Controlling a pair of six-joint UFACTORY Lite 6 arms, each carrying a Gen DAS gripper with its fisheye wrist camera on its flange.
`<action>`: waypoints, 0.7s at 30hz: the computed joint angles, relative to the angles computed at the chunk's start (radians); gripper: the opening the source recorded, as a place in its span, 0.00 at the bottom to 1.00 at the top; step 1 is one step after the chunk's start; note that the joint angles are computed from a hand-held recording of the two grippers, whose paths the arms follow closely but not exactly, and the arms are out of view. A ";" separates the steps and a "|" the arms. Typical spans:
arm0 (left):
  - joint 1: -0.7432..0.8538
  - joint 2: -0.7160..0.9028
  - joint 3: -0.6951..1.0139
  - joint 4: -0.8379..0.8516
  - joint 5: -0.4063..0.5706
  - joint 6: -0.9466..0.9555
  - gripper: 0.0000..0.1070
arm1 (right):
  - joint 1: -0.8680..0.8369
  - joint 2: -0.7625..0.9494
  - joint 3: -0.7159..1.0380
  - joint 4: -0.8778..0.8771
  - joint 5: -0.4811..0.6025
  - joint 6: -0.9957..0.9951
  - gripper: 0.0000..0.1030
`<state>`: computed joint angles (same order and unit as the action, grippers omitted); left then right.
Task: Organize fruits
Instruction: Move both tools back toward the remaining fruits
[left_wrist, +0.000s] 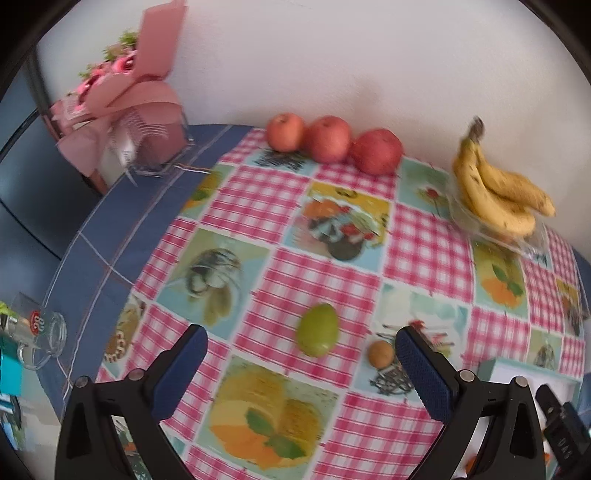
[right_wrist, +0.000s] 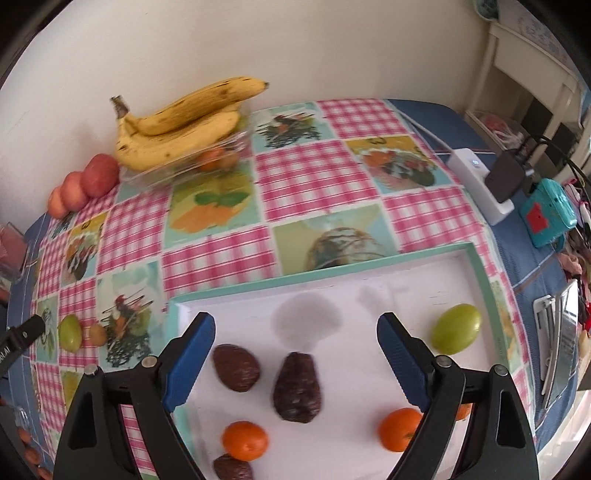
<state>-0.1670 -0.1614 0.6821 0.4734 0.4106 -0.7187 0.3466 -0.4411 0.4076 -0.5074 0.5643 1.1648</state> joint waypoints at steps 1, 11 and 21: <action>0.020 -0.004 0.001 -0.011 -0.004 0.021 0.96 | 0.020 0.019 0.011 -0.007 -0.003 0.022 0.87; 0.267 -0.011 0.012 -0.211 -0.047 0.327 0.96 | 0.198 0.180 0.126 -0.046 -0.032 0.165 0.87; 0.397 0.023 0.045 -0.407 -0.066 0.585 0.96 | 0.321 0.324 0.248 -0.100 -0.049 0.268 0.87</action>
